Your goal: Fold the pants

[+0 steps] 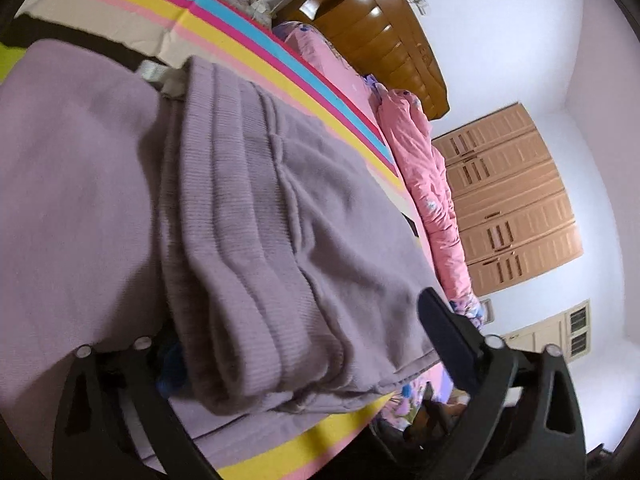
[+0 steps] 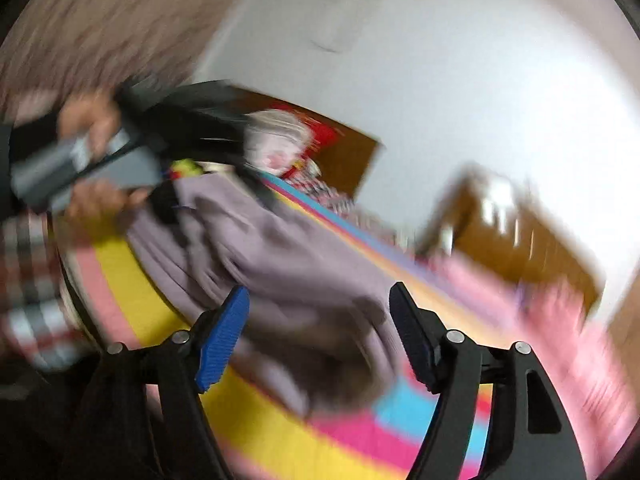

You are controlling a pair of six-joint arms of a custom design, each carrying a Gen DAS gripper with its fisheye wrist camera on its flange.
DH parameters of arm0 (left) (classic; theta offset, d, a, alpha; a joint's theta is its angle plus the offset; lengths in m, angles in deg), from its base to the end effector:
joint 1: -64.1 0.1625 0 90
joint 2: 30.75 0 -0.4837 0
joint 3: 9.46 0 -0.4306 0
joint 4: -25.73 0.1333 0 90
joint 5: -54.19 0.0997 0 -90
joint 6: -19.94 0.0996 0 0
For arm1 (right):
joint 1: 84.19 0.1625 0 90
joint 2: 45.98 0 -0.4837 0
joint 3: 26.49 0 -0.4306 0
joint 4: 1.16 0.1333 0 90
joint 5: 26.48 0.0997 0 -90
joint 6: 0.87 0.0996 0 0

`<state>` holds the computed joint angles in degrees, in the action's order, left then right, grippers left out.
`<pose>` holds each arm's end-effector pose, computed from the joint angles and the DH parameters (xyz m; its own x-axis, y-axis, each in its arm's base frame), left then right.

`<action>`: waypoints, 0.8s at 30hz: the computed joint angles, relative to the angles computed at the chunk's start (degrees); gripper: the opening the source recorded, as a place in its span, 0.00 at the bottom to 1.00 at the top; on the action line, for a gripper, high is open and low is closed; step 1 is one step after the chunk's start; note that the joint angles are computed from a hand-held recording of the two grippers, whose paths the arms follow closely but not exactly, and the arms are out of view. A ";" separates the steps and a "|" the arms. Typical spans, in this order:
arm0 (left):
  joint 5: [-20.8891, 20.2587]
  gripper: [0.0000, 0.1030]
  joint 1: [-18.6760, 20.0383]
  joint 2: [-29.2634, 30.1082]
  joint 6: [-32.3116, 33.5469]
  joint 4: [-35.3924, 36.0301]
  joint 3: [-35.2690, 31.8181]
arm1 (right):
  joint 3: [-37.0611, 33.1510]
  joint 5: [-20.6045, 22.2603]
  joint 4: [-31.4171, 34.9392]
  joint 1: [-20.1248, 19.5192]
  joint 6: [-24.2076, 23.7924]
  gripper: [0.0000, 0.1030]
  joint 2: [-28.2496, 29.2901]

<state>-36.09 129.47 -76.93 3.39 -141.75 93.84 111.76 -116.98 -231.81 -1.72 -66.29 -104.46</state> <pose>-0.1697 -0.6888 0.0912 -0.9820 0.1582 0.1035 0.1158 0.9361 -0.3322 0.0704 -0.4782 0.1897 -0.4699 -0.3811 0.7962 -0.8741 0.3267 -0.3595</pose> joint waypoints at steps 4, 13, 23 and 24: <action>3.01 0.98 -0.89 0.67 -0.74 0.64 -0.71 | -3.54 -7.34 11.29 -0.68 12.18 0.70 -2.85; 11.51 0.36 -2.87 -0.91 -1.44 2.10 1.05 | -8.18 -11.48 11.66 0.86 15.02 0.70 3.12; 16.45 0.24 -12.01 -7.08 12.26 -3.35 1.39 | -10.30 -17.19 -5.54 3.02 3.21 0.73 11.67; 17.49 0.24 -11.97 -8.37 12.49 -3.57 2.13 | -10.04 -17.08 -6.90 2.93 1.89 0.74 11.90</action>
